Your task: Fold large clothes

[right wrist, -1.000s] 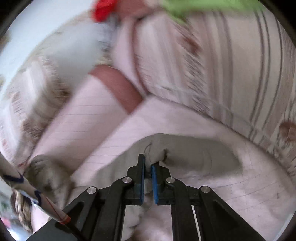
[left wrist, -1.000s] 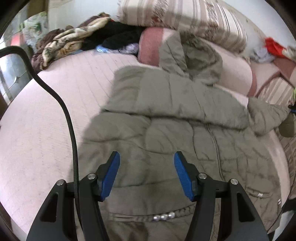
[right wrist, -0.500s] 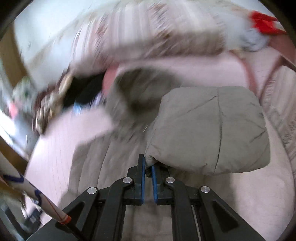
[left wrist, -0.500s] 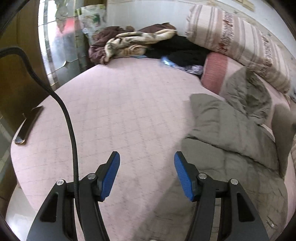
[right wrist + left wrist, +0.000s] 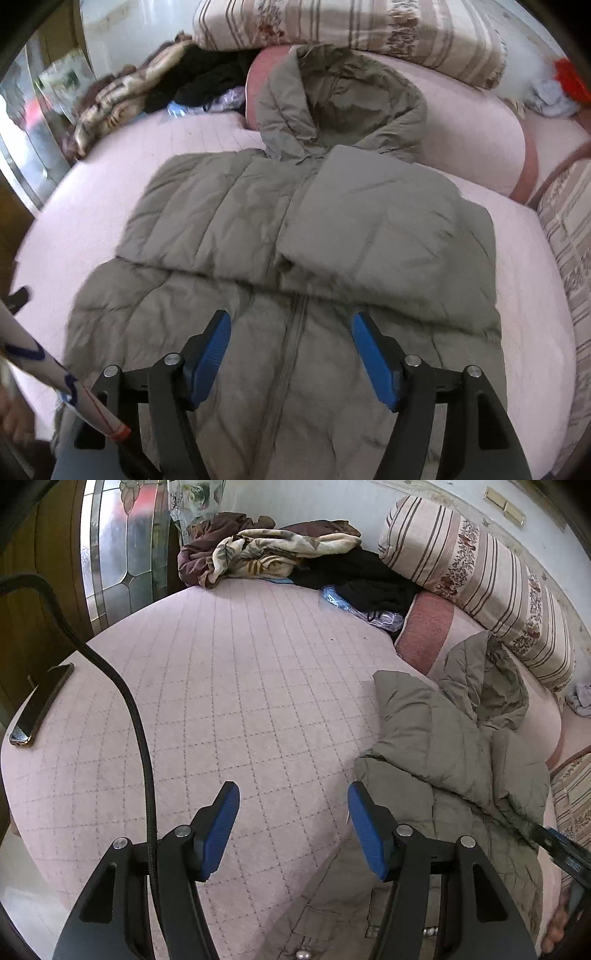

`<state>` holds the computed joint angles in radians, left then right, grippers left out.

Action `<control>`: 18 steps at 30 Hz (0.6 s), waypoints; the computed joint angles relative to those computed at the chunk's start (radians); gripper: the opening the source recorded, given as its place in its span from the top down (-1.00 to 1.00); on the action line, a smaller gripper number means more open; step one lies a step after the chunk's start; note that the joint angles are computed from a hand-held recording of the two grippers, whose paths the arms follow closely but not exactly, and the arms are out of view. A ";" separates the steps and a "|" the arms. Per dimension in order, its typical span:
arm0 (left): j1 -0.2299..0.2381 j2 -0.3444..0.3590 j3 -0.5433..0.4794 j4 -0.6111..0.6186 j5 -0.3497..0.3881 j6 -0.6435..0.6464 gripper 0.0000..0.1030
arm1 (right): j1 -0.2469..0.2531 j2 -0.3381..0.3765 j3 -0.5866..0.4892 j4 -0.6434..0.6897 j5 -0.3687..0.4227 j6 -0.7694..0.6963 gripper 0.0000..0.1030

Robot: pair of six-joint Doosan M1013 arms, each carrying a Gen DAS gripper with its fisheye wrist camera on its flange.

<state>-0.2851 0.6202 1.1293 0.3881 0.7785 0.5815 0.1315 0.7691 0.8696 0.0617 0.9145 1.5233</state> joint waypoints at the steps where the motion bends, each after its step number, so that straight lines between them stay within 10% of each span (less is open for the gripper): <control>1: 0.000 0.001 -0.001 -0.004 0.000 0.005 -0.16 | -0.011 -0.024 0.036 0.020 -0.028 -0.002 -0.42; 5: -0.001 0.008 -0.009 -0.018 0.015 0.015 -0.16 | -0.032 -0.078 0.120 -0.151 -0.165 0.198 -0.36; 10: -0.001 0.021 -0.025 -0.033 0.036 0.023 -0.16 | -0.039 0.040 -0.049 -0.464 -0.012 0.481 0.29; 14: 0.002 0.030 -0.037 -0.027 0.051 0.007 -0.16 | -0.078 0.163 -0.258 -0.274 0.150 0.481 0.45; 18: 0.008 0.044 -0.056 -0.066 0.061 0.032 -0.16 | -0.059 0.205 -0.352 -0.135 0.127 0.378 0.60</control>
<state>-0.2774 0.6639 1.0736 0.3224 0.8391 0.6139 0.0722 0.9746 0.5178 -0.0733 1.0416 1.9017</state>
